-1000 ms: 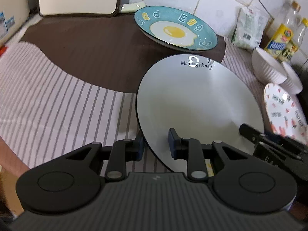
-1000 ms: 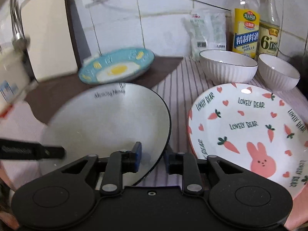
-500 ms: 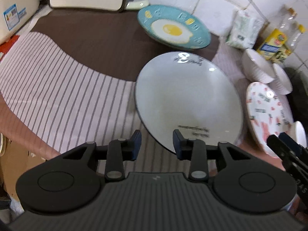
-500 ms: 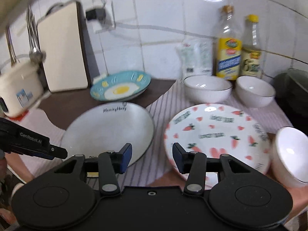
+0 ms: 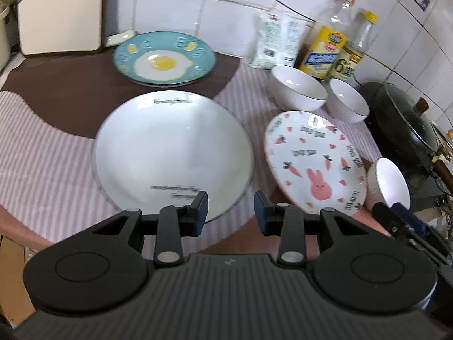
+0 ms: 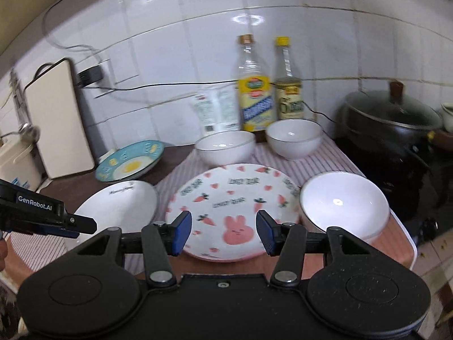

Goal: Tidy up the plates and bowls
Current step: 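Grasp the rim of the pink-rimmed Lovely Bear plate with both tools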

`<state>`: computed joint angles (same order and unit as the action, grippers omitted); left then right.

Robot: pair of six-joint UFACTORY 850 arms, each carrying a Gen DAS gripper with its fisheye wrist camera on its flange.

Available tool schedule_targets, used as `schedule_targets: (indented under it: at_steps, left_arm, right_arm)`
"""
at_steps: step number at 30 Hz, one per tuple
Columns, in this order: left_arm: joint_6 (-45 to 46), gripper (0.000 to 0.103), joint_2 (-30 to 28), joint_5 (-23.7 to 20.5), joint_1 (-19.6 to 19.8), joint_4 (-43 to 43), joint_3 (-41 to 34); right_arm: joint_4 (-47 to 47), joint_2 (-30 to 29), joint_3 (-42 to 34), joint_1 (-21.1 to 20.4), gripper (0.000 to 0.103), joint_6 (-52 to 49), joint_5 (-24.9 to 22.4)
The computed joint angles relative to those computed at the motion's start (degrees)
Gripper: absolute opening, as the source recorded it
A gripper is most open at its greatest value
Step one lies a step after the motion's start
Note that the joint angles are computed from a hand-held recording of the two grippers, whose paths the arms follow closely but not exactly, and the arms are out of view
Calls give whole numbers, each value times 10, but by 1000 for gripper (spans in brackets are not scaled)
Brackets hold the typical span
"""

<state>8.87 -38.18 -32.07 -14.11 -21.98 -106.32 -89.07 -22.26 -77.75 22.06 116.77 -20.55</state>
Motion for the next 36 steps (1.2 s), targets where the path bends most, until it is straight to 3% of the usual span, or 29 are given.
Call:
schedule_targets:
  at_steps: [6,14,24,30,36]
  left_arm:
    - [4,35,-2,42,-26,-8,24]
    - [-31,35,-25,54,-52,10,15]
    - [-122,41,-92,10,-76,125,-80]
    - [-158,39,-118,-7,-78,153,-118]
    - [-201,37,-171,-54,-76,174,-203]
  right_arm:
    - [-138,6,48,-7,56,193,-13]
    - [-198,-21,52,-25,56,309,-6]
    - [-280,-61,22,-46,55,445,19]
    - [-233,-83,-6,-49,39,434,19]
    - [-162,-98,-29,-46,36,385,7]
